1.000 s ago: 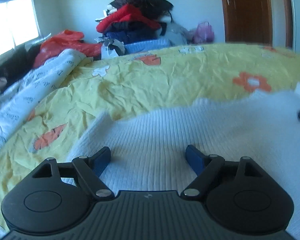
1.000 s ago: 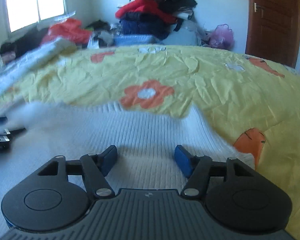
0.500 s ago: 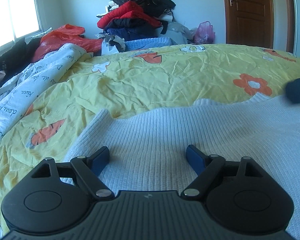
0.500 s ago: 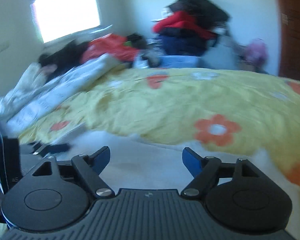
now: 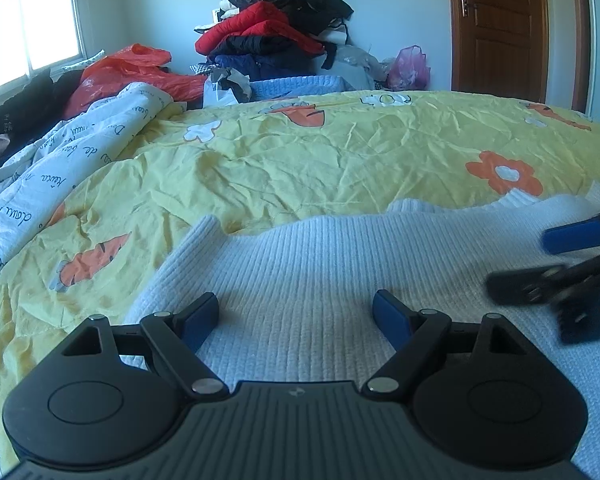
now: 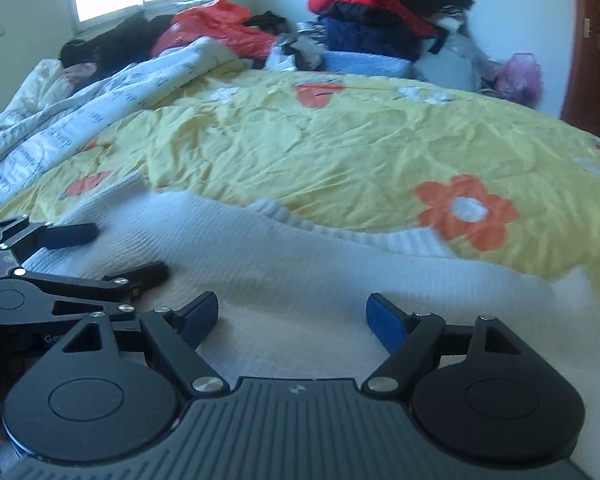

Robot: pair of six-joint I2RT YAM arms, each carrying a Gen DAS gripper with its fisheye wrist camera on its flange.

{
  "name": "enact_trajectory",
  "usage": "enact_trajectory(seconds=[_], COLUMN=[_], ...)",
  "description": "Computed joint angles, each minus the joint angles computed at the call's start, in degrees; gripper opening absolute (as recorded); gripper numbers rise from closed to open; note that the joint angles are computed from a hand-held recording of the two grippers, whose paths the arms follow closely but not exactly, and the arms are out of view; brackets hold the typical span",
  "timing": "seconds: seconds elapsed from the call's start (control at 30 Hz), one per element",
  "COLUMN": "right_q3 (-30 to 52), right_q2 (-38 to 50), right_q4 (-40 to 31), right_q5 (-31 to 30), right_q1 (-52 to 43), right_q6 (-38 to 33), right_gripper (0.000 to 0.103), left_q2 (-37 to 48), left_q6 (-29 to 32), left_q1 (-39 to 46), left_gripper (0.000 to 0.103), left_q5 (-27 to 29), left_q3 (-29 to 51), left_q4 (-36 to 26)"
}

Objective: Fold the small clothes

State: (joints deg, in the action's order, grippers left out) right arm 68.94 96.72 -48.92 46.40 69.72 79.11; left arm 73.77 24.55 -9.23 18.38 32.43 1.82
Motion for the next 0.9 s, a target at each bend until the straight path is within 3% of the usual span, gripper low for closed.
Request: enact_trajectory(seconds=[0.17, 0.23, 0.4, 0.5, 0.6, 0.7, 0.77, 0.83, 0.9], right_q3=[-3.2, -9.2, -6.1, -7.9, -10.2, -11.2, -11.3, -11.5, -12.1], right_q2=[-3.1, -6.5, -3.3, -5.1, -7.2, -8.0, -8.2, -8.3, -8.8], right_q4=[-8.2, -3.7, -5.3, -3.8, -1.6, -0.6, -0.2, 0.1, 0.9], right_q5=[1.1, 2.4, 1.2, 1.6, 2.4, 3.0, 3.1, 3.1, 3.3], right_q1=[2.9, 4.3, 3.3, 3.7, 4.1, 4.6, 4.6, 4.6, 4.7], right_q6=[11.1, 14.0, 10.9, 11.9, 12.5, 13.2, 13.0, 12.8, 12.8], right_gripper=[0.088, 0.087, 0.094, 0.093, 0.094, 0.094, 0.095, 0.096, 0.096], left_q2=[0.1, 0.0, -0.2, -5.1, -11.3, -7.6, 1.0, 7.6, 10.5], left_q6=[0.1, 0.1, 0.2, -1.3, -0.6, 8.4, 18.5, 26.0, 30.0], left_q1=[0.0, -0.1, 0.5, 5.8, 20.5, 40.3, 51.2, 58.0, 60.9], left_gripper=[0.085, 0.085, 0.085, 0.085, 0.085, 0.086, 0.086, 0.085, 0.086], left_q5=[0.0, -0.2, 0.4, 5.6, 19.8, 35.0, 37.9, 36.8, 35.5], left_q3=[0.0, -0.1, 0.4, 0.3, 0.6, 6.3, 12.5, 15.9, 17.1], left_q4=[0.0, 0.2, -1.0, -6.2, -16.0, -35.7, -52.5, -62.8, -67.7])
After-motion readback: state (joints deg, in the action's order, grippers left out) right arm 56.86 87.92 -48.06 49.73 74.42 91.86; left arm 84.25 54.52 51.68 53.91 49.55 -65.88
